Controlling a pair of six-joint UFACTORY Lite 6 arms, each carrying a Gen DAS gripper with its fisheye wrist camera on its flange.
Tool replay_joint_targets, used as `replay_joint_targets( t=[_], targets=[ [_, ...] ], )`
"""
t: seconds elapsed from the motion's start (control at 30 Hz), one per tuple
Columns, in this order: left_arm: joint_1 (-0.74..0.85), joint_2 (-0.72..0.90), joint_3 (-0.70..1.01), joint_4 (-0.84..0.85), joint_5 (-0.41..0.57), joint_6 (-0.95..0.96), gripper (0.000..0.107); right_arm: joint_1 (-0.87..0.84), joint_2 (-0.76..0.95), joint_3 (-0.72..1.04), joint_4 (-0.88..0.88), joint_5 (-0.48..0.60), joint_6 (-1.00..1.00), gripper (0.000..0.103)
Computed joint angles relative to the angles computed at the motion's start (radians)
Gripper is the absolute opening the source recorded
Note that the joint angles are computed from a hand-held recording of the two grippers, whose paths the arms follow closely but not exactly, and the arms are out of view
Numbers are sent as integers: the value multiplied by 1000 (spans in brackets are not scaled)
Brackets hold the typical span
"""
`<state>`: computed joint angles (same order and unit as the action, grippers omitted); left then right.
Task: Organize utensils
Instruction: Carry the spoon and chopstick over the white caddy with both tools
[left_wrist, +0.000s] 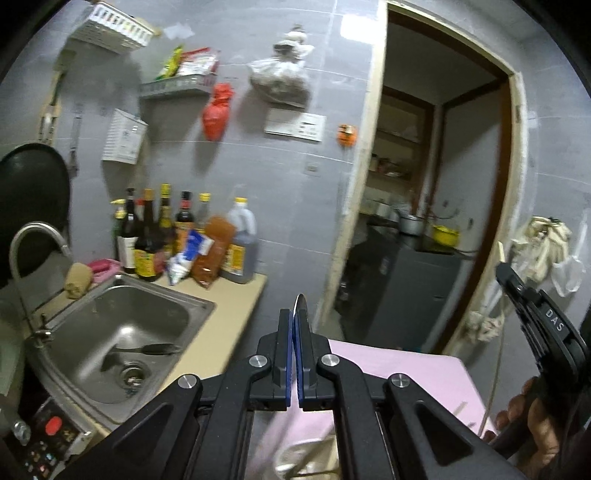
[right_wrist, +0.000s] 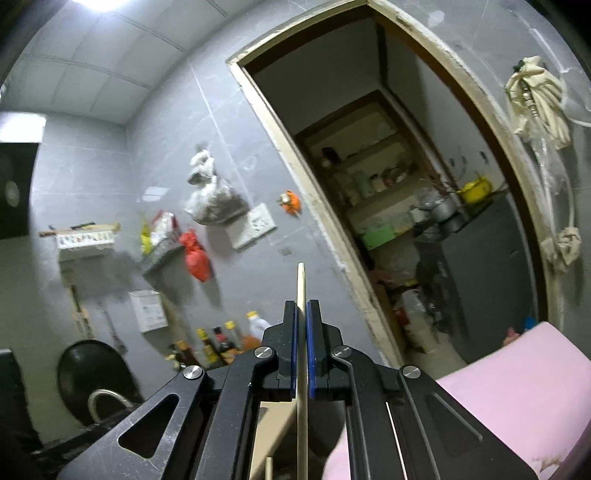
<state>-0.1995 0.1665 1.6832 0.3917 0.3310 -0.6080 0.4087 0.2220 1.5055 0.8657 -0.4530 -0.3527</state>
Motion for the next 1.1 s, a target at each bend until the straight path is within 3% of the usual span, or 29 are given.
replay_joint_targets(
  t=[0.2, 0.47, 0.7, 1.1],
  targets=[
    [-7, 31, -16, 307, 7, -294, 2, 42, 53, 7, 62, -61, -65, 4],
    [-38, 39, -69, 580, 50, -554, 2, 34, 42, -80, 1, -105, 78, 4],
    [-97, 25, -139, 819, 119, -787, 2, 44, 75, -72, 35, -133, 43, 4],
    [-118, 50, -146, 835, 153, -810, 2, 67, 116, -32, 228, -144, -132, 4]
  ],
)
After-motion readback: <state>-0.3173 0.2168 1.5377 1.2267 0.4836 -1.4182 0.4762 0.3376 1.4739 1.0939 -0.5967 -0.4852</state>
